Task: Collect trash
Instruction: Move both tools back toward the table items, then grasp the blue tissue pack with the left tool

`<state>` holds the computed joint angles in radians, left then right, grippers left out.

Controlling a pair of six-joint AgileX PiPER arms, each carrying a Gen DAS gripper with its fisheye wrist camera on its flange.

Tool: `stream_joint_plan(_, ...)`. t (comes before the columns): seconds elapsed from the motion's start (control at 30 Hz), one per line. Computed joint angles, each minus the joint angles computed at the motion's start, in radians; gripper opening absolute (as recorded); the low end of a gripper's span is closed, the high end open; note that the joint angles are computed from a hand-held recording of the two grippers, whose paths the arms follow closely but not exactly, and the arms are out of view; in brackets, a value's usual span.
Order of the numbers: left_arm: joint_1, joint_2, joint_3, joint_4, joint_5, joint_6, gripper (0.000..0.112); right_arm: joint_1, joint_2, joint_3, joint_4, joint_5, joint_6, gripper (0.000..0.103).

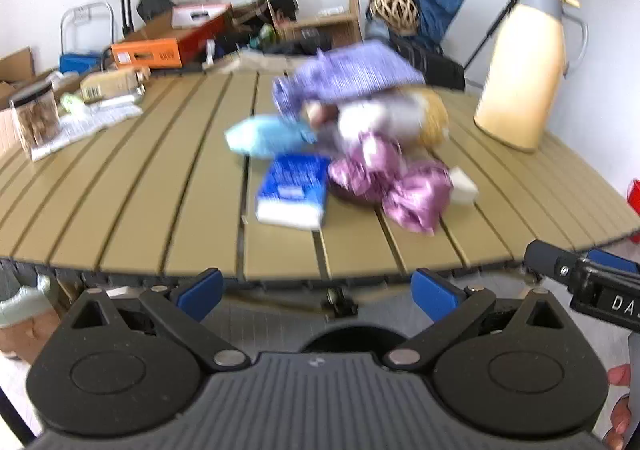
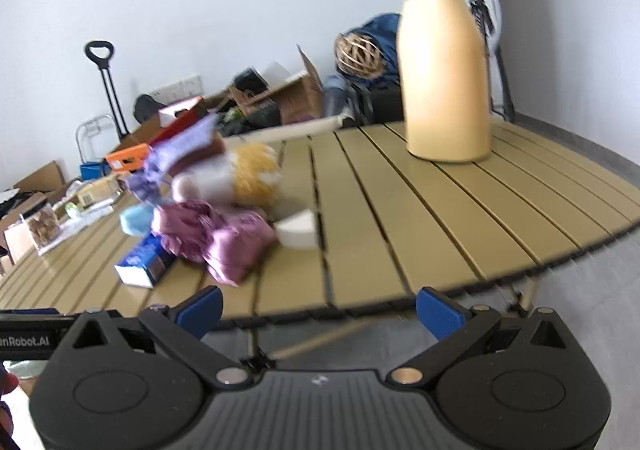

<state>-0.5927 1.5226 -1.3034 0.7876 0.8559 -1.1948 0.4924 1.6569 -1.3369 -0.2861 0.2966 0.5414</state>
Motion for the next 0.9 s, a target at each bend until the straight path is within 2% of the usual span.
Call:
stream_joint_plan(0.17, 0.045, 0.008, 0.002, 0.1, -0.045, -0.059, 0.103, 0.03, 0.058, -0.093, -0.048, -0.01, 0.037, 0.103)
stream_joint_plan(0.23, 0.076, 0.027, -0.013, 0.094, -0.066, -0.031, 0.103, 0.037, 0.086, -0.133, -0.078, -0.005, 0.062, 0.103)
stream_joint_plan(0.43, 0.145, 0.094, -0.041, 0.06, -0.144, 0.056, 0.103, 0.026, 0.175, -0.247, 0.039, 0.007, -0.051, 0.103)
stream_joint_plan(0.57, 0.176, 0.146, -0.057, 0.08, -0.19, 0.055, 0.103, 0.041, 0.223, -0.282, -0.045, -0.011, 0.01, 0.103)
stream_joint_plan(0.67, 0.197, 0.193, -0.09, 0.06, -0.195, 0.088, 0.101, 0.049, 0.241, -0.283, -0.121, -0.038, 0.085, 0.103)
stream_joint_plan(0.73, 0.215, 0.216, -0.107, 0.03, -0.214, 0.116, 0.096, 0.052, 0.254, -0.288, -0.157, -0.055, 0.122, 0.103)
stream_joint_plan(0.83, 0.253, 0.232, -0.113, -0.041, -0.275, 0.171, 0.082, 0.06, 0.267, -0.29, -0.236, -0.075, 0.199, 0.103)
stream_joint_plan(0.9, 0.255, 0.235, -0.109, -0.014, -0.286, 0.159, 0.073, 0.064, 0.28, -0.301, -0.245, -0.081, 0.208, 0.103)
